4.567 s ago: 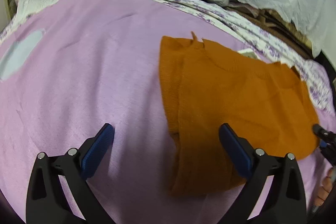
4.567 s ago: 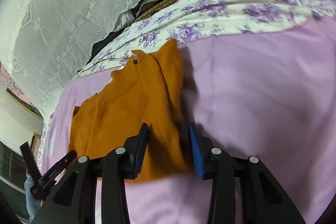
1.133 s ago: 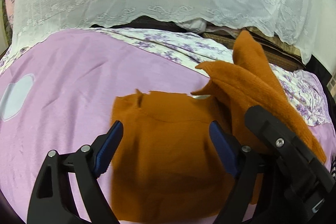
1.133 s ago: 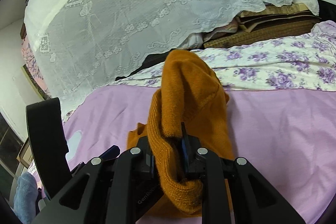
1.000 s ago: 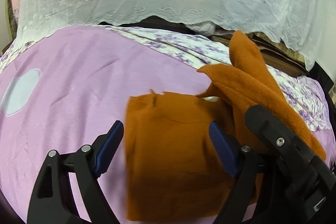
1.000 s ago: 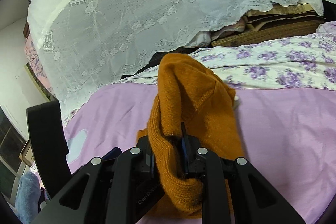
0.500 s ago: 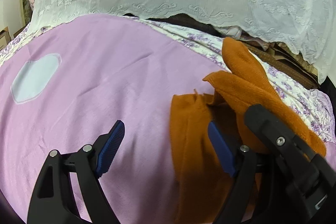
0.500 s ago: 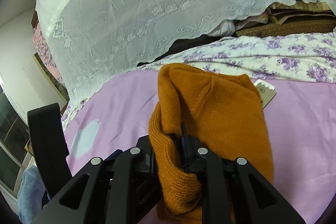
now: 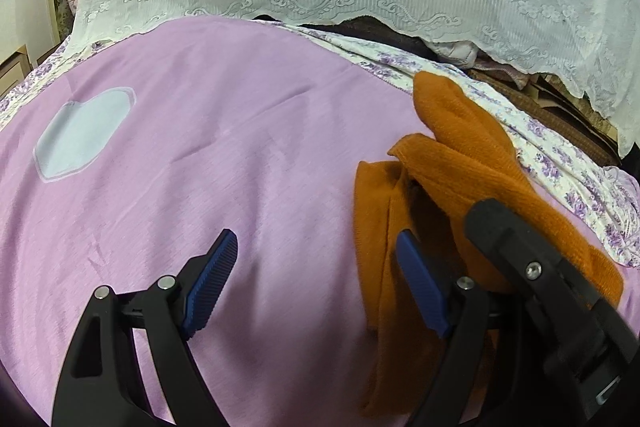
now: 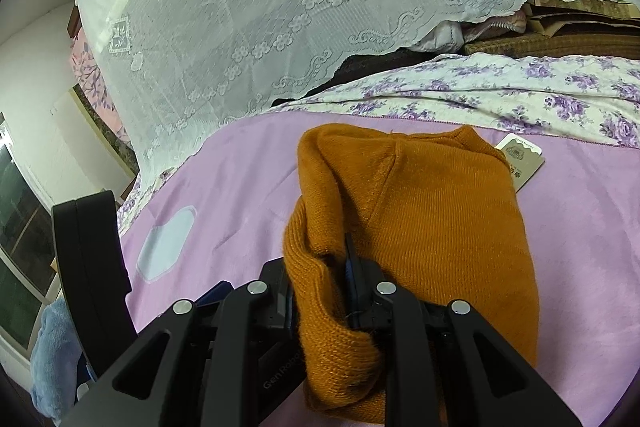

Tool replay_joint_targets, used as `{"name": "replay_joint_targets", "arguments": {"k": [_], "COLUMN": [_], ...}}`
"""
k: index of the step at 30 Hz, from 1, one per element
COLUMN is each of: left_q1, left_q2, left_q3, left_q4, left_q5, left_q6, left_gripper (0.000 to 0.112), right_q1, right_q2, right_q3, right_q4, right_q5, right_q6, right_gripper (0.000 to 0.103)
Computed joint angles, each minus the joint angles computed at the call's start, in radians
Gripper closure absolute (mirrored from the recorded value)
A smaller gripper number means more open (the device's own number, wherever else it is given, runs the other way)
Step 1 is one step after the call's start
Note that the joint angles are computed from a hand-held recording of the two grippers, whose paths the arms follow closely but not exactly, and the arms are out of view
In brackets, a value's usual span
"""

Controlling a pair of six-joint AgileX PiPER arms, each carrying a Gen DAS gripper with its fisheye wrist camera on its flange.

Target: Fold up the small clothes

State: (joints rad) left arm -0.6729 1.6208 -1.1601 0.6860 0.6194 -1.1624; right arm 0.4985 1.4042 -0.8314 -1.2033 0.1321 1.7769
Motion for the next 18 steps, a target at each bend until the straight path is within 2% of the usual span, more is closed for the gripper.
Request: {"name": "replay_joint_targets", "arguments": {"k": [9, 13, 16, 18], "left_q1": [0.011, 0.019, 0.026, 0.023], "left_q2": [0.008, 0.022, 0.038, 0.039], "left_q3": [0.03, 0.037, 0.036, 0.04], "left_q4": [-0.012, -0.025, -0.045, -0.036], "left_q5": [0.029, 0.051, 0.065, 0.07], "left_q6": [0.0, 0.008, 0.026, 0.02], "left_gripper": [0.033, 0.033, 0.033, 0.033], "right_q1": [0.013, 0.02, 0.017, 0.022], "right_q2": [0.041, 0.07, 0.09, 0.091], "right_q3": [-0.003, -0.01, -0.014, -0.011], "right_q4": [0.141, 0.265, 0.414, 0.395], "right_q5": [-0.014, -0.015, -0.024, -0.023], "right_q6": [-0.149, -0.282, -0.438, -0.425], "right_gripper": [0.083, 0.082, 0.079, 0.079]}}
